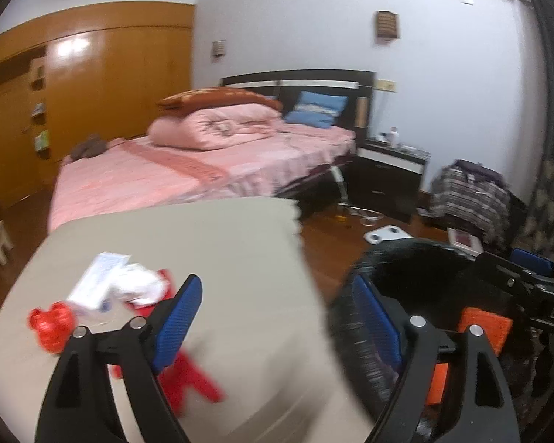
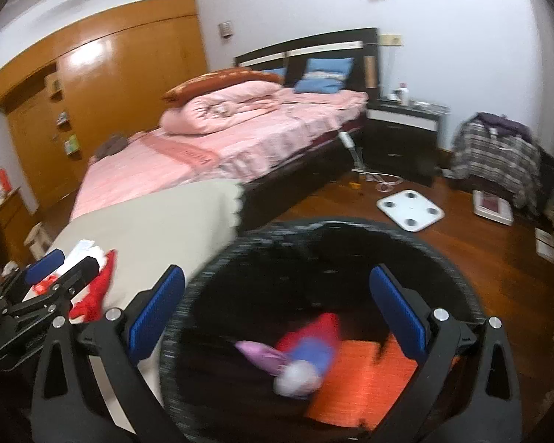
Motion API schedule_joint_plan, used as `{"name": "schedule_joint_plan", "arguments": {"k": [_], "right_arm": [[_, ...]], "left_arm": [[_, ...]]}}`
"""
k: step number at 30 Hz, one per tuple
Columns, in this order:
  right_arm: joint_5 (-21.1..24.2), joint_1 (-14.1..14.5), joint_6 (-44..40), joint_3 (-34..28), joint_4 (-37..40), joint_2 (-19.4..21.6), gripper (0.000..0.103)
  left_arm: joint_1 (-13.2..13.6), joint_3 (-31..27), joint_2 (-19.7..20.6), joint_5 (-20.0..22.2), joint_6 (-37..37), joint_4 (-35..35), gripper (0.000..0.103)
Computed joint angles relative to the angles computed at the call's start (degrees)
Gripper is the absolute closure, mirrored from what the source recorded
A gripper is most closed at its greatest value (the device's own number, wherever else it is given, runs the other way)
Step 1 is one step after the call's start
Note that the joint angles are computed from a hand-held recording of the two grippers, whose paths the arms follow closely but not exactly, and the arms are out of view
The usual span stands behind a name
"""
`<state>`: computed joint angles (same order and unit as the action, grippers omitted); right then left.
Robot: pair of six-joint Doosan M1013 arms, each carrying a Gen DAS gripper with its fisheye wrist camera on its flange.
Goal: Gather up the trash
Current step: 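Move both tools back over the red bag and white box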
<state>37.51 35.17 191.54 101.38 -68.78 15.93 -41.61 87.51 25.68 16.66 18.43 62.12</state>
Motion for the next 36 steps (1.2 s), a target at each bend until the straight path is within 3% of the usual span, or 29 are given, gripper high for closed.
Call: {"name": "schedule_joint_plan", "arguments": {"k": [8, 17, 25, 36], "right_arm": [[-5.1, 1.1, -8.2, -8.1, 4.0, 5.8, 0.005], [-6.8, 2.3, -17.9, -15.8, 10.6, 11.6, 0.005], [-5.8, 3.0, -22.0, -19.9, 13.5, 15.3, 0.005], [-4.2, 2.9, -24.8, -23.6, 16.1, 18.6, 0.005]], "left_arm": [[3.4, 4.3, -2.5, 4.2, -8.1, 6.2, 0.021], [7.1, 7.1, -3.8, 8.3, -9.4, 6.4, 0.021], [9.8, 6.5, -2.3, 10.1, -6.3, 2.0, 0.020], [12.2, 4.5, 0.3, 9.2, 0.2, -5.8, 0.020]]}}
